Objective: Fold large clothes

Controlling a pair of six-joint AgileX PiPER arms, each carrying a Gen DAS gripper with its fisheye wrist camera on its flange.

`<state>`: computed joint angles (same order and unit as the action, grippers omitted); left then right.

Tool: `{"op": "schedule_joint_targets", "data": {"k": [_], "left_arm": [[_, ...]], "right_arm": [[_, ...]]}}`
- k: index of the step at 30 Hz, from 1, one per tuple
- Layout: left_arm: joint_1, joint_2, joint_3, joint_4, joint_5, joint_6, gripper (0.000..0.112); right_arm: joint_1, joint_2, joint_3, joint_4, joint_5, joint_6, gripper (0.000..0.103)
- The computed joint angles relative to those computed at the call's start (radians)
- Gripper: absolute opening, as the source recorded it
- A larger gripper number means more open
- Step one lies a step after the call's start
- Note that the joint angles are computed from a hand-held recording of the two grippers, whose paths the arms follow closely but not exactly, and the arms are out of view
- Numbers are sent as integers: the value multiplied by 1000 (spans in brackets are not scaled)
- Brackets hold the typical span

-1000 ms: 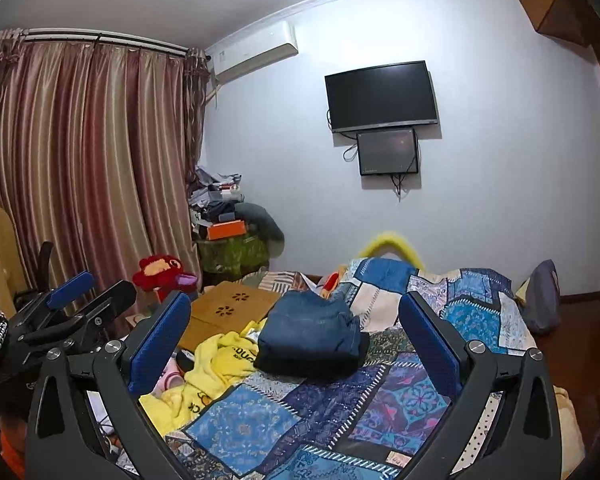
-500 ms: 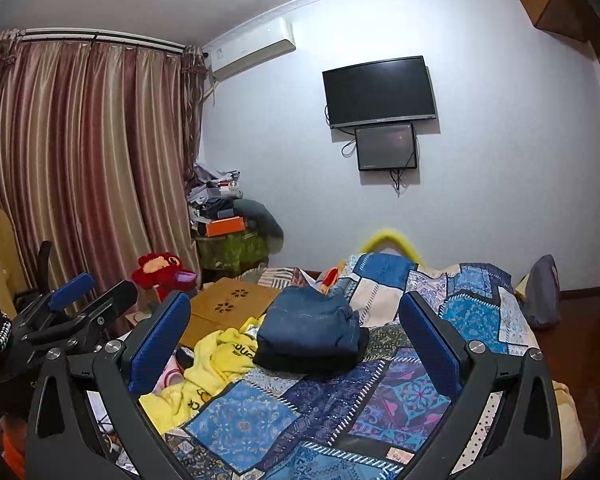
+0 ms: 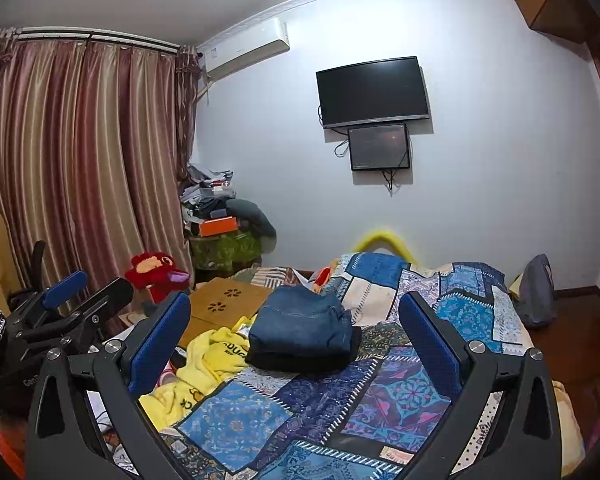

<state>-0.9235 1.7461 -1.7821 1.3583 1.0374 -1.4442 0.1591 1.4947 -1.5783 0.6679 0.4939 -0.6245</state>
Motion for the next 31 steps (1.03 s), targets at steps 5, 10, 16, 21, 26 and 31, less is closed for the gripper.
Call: {"op": "schedule_joint_targets", "data": {"k": [5,10,16,21,26,31], "left_arm": [[3,-6,17,2,-32,-1,101],[-8,9,1,5,-24,21,101],[-10,10,-1,-11,-39,32,101],[-6,10,-2,-22,-42,26,101],[3,12,-8,-37,-47,19,101],[8,7,1,-45,-47,16,101]], "right_arm": [[-7,-4,2,-1,5,9,103],[-5,-5,7,-8,-1,16,103],[4,-8,9,-33,-14,37,103],[23,-10,12,-88,-41,75,103],[30,-11,22,-104,-52,79,103],[30,-5,16,-106,-45,84,103]]}}
